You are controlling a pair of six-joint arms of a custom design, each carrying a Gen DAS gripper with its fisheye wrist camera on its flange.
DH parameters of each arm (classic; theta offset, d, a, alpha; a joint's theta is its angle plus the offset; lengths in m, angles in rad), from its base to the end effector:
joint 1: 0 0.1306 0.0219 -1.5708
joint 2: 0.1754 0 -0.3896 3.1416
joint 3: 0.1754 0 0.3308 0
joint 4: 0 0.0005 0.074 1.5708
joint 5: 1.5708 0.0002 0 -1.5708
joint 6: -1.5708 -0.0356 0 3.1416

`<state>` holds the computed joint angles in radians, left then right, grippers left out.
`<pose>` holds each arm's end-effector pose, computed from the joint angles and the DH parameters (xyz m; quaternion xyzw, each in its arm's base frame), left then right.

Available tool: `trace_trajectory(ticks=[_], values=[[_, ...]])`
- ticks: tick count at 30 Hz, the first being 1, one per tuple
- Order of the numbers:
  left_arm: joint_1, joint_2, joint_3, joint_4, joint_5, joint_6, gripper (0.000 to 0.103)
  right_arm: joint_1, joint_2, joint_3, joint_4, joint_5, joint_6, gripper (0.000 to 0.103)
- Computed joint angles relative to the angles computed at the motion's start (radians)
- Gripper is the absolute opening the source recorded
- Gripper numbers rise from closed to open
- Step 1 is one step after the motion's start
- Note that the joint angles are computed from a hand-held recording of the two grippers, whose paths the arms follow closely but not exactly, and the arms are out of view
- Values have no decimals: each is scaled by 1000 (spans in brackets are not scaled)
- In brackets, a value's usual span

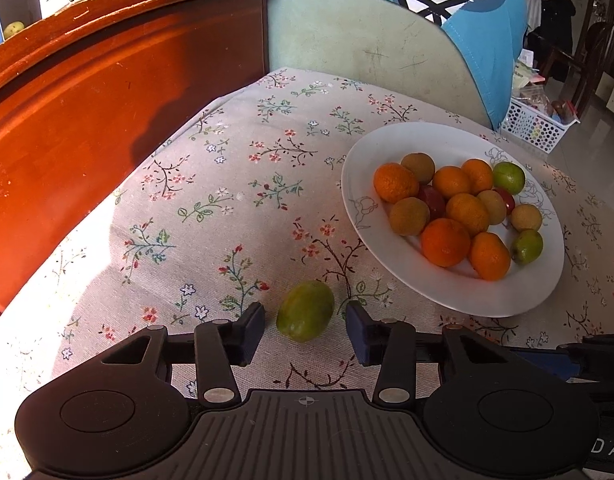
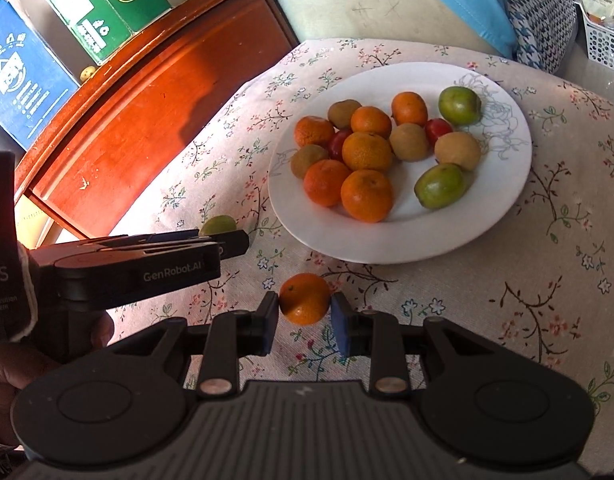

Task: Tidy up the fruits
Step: 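Close the right tool on the tangerine while the left tool grasps the green lime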

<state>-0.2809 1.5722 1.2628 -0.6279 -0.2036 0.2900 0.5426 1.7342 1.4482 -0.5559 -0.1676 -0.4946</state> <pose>0.4532 -0.1238 0.3255 -0.0359 0.9452 0.0054 0.3245 0.4607 0.2841 0.3232 -0.0522 0.9301 0.2440 0.2697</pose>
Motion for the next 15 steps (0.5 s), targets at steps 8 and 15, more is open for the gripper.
trace_trajectory(ticks=[8,15], values=[[-9,8,2,12,-15,-23,30,1,-3,-8,13,5,20,30],[-11,-2,-3,10,-16,-17,27,12,0,-1,11,27,58,29]])
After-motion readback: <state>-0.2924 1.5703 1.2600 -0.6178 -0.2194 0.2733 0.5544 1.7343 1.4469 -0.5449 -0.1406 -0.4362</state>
